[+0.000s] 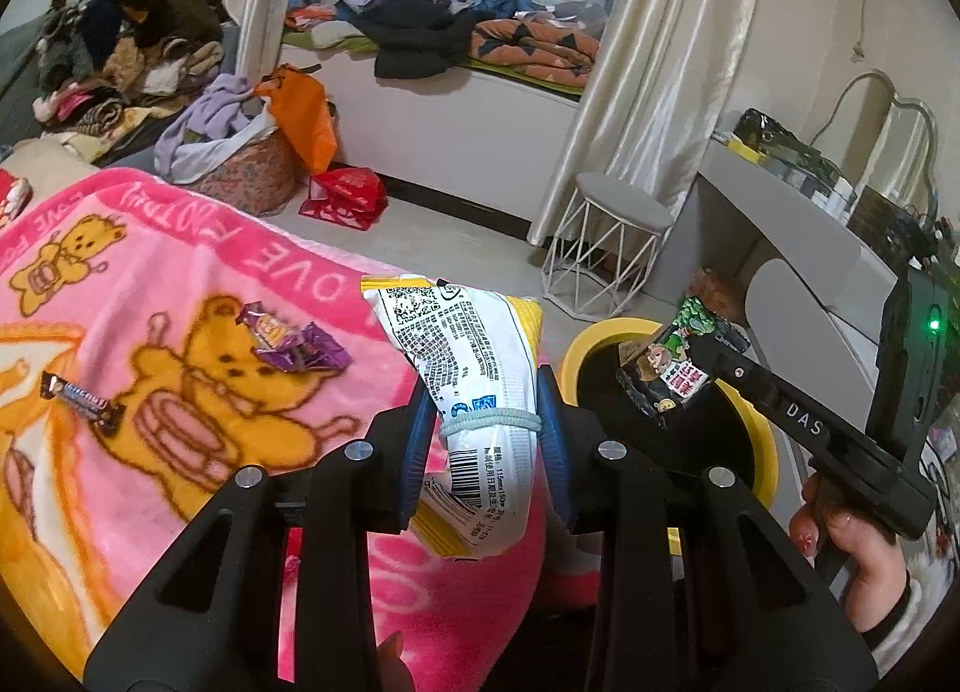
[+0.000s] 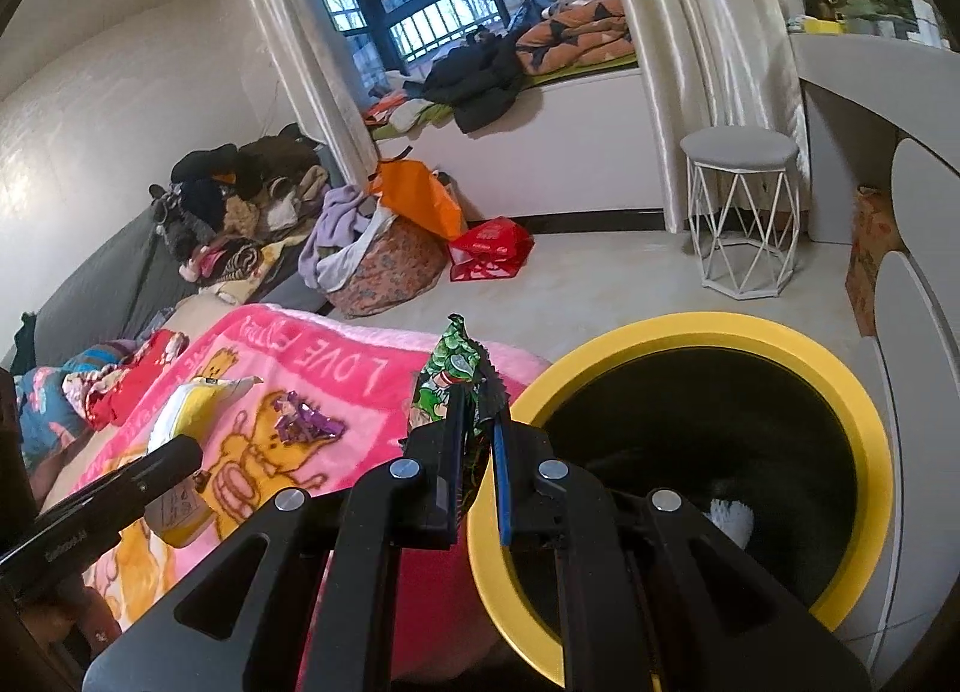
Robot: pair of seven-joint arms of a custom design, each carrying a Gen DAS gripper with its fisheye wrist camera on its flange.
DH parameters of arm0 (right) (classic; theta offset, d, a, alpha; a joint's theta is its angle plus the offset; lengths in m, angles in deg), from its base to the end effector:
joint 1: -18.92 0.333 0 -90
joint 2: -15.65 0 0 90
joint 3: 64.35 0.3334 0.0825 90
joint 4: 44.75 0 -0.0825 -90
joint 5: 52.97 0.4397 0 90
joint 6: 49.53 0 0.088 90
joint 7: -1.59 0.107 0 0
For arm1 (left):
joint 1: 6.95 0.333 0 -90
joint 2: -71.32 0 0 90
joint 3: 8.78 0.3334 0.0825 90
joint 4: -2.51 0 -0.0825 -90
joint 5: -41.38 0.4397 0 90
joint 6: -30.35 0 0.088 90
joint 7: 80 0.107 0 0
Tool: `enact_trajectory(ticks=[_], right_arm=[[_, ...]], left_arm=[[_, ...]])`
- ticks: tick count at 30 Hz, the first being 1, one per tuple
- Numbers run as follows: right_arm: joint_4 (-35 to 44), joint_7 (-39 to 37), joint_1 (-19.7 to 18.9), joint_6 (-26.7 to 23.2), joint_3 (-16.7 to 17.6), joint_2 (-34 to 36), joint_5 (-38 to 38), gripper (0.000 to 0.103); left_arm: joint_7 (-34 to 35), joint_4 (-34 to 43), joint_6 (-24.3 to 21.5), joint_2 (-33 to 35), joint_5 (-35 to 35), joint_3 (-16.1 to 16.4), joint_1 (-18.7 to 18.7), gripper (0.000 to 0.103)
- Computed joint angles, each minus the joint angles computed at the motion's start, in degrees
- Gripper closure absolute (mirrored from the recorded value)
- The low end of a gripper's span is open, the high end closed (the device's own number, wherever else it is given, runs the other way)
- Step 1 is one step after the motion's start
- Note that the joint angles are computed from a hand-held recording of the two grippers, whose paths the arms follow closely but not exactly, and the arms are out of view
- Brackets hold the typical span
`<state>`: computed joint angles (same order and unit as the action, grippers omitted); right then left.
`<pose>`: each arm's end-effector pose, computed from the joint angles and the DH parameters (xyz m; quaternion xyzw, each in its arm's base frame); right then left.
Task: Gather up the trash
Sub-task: 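Carry the white snack bag and green packet with both tools over the bin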
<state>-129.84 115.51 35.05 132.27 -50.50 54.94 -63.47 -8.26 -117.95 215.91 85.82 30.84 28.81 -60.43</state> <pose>0.7276 0.3792 0.3876 -0.6620 0.5671 -0.1411 0.4693 0.6399 -0.1877 0.4175 -0.6723 0.5840 -0.3863 0.2403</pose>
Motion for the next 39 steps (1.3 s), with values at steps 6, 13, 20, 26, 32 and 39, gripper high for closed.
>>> enact_trajectory(ticks=[6, 13, 20, 26, 32, 39], right_arm=[[-2.13, 1.37, -0.23, 1.37, -1.09, -1.25, 0.29, 0.095], [-4.42, 3.83, -0.04, 2.68, -2.73, -2.65, -0.19, 0.095], [-6.65, 7.47, 2.15, 4.14, -6.85, -4.01, -0.7, 0.095], [-7.86, 10.4, 4.31, 4.61, -10.49, -4.63, -1.13, 0.095], [-9.04, 12.89, 5.25, 4.85, -12.86, -5.02, -1.21, 0.095], [-9.58, 15.42, 6.88, 4.79, -15.83, -5.02, -1.08, 0.095]], left_arm=[[-0.59, 1.45, -0.82, 0.58, 2.03, -1.67, 1.11, 0.076], [-2.37, 2.76, -1.34, 1.0, 5.41, -5.02, 3.89, 0.076], [-4.33, 4.36, -2.2, 1.5, 9.49, -9.35, 7.7, 0.076], [-5.84, 6.21, -3.08, 2.48, 12.6, -13.49, 11.21, 0.076], [-5.79, 8.33, -4.02, 3.61, 14.87, -18.91, 15.89, 0.076], [-5.17, 10.69, -5.11, 5.07, 16.29, -24.02, 20.1, 0.076]])
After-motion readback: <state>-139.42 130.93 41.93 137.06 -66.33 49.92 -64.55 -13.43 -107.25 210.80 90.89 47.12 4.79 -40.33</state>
